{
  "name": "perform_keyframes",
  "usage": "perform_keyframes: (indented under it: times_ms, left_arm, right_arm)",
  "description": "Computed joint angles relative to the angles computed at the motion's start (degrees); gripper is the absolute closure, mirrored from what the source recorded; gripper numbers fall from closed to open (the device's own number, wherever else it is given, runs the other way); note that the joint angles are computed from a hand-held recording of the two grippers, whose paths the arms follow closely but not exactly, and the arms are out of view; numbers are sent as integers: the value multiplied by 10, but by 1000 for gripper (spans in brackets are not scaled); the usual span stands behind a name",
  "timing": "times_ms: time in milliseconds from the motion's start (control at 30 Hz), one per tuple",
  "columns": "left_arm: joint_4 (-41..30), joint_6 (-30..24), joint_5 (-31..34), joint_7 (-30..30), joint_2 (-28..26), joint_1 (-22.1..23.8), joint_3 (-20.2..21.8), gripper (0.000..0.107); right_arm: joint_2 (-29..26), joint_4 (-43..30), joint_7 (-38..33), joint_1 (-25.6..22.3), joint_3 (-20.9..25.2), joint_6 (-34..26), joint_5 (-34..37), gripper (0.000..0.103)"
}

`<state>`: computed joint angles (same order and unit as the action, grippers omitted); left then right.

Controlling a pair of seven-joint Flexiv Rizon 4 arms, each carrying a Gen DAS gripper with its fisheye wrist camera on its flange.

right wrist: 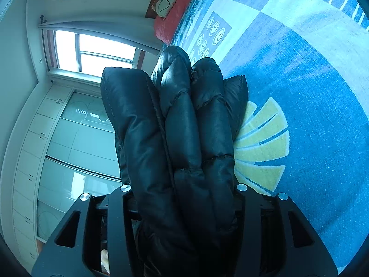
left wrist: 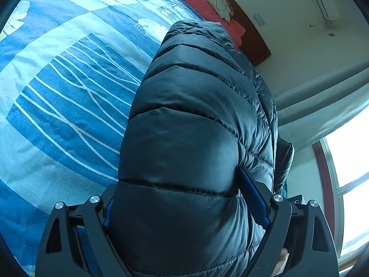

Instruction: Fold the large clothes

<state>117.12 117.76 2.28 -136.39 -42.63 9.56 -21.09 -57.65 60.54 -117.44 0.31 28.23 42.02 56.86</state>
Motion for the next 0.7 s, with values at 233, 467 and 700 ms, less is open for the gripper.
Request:
perform_keyframes:
  times_ms: [233,467,700]
  left_arm:
    - [-15,-16,1,3,-5,11,-10,19]
    - [-15,-15,24,4,-19,55,-53,19]
    - [2,14,49,-22,-19,79,-69,20]
  right_arm:
    - [11,6,16,9,-3,10,-5,52]
    - [27,17,21,21,-14,28,-29,42]
    - [49,37,18,23,-17,48,-57,25]
